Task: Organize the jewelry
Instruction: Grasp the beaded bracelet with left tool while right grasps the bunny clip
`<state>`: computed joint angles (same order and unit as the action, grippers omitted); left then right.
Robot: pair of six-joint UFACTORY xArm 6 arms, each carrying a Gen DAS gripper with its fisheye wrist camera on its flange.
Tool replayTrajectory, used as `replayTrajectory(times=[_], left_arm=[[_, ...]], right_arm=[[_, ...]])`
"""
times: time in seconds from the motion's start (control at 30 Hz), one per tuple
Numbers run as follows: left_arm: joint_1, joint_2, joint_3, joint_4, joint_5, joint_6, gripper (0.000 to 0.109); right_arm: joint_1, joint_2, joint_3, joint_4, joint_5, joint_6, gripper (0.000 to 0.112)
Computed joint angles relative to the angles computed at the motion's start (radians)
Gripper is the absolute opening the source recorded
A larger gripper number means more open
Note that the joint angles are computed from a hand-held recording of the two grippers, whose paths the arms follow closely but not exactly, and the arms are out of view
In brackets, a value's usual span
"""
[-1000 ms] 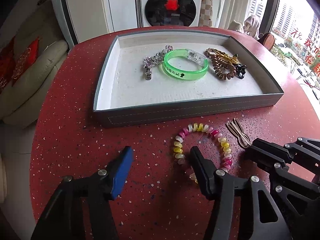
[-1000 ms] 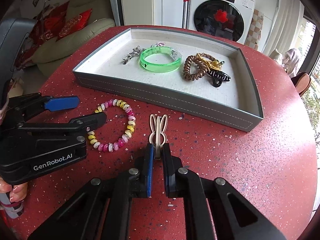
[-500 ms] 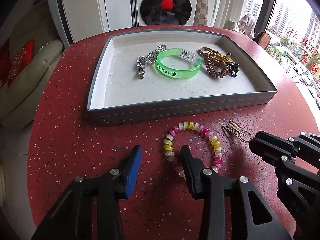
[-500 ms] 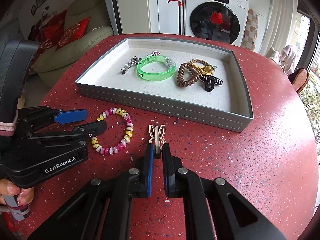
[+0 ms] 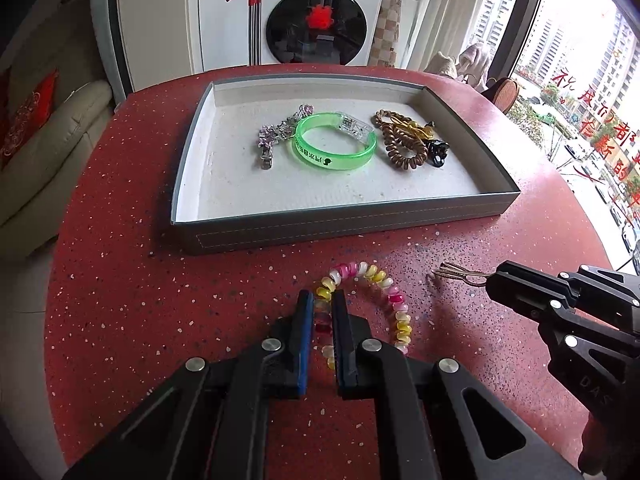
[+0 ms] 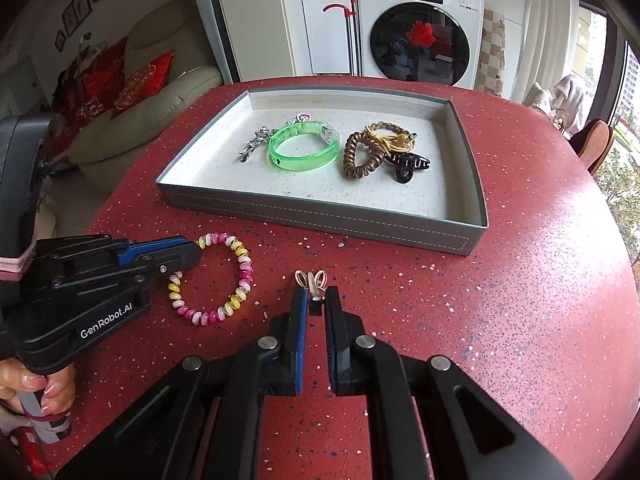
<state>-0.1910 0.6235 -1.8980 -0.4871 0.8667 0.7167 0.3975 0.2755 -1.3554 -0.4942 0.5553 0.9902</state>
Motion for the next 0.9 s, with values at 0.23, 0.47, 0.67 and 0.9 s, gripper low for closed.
replayTrajectory(times=[0.23,0.47,0.67,0.9], left_arm=[[0.008,-0.022,0.015,-0.032,-0.001,0.021,0.028],[0.017,-0.030,0.018,-0.046,0.008,0.034,0.028],[0.010,-0.032,0.033,-0.001,-0.017,-0.026,0.028],[0.008,-0.039,0.060,0.059,-0.051,-0.094,0.029]], right_arm=[[-0.001,-0.015,0.012,-0.005,0.003,0.006,0.009],[-0.003,-0.042,0.037,-0.016,-0.008,0.028,0.009],[-0.001,-0.050,0.043,-0.018,-0.015,0.032,0.009],[-0.002,-0.062,0.058,-0.020,-0.037,0.040,0.009]])
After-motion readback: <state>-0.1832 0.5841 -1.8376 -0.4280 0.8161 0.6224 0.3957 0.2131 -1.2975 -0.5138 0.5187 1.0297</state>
